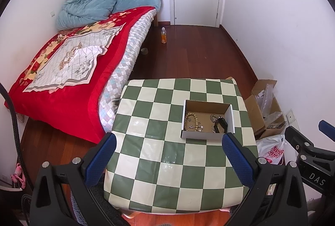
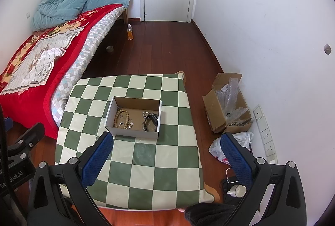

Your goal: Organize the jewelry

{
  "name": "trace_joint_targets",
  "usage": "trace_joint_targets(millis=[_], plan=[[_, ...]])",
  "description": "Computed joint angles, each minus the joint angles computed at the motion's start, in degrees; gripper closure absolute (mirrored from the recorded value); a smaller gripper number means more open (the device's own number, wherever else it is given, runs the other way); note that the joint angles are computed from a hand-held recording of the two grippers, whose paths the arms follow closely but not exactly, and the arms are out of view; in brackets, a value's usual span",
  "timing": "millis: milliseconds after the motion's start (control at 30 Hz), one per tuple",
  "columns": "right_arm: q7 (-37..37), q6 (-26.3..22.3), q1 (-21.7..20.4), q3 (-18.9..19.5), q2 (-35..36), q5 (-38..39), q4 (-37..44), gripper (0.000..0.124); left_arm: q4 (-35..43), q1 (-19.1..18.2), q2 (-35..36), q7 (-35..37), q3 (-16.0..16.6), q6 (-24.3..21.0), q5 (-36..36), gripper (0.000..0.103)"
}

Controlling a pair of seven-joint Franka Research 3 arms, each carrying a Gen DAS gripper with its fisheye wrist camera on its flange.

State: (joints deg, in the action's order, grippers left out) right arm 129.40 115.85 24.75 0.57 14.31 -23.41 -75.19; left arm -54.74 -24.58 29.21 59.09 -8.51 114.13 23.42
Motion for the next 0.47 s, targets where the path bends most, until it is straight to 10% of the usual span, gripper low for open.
trace_joint_targets(millis=[467], plan=[[0.12,0.26,-0.45,0.15,-1.02,-0.32,-0.69,0.021,1.61,-0.45,0.76,-0.29,0.25,-0.78,0.40,0.000]])
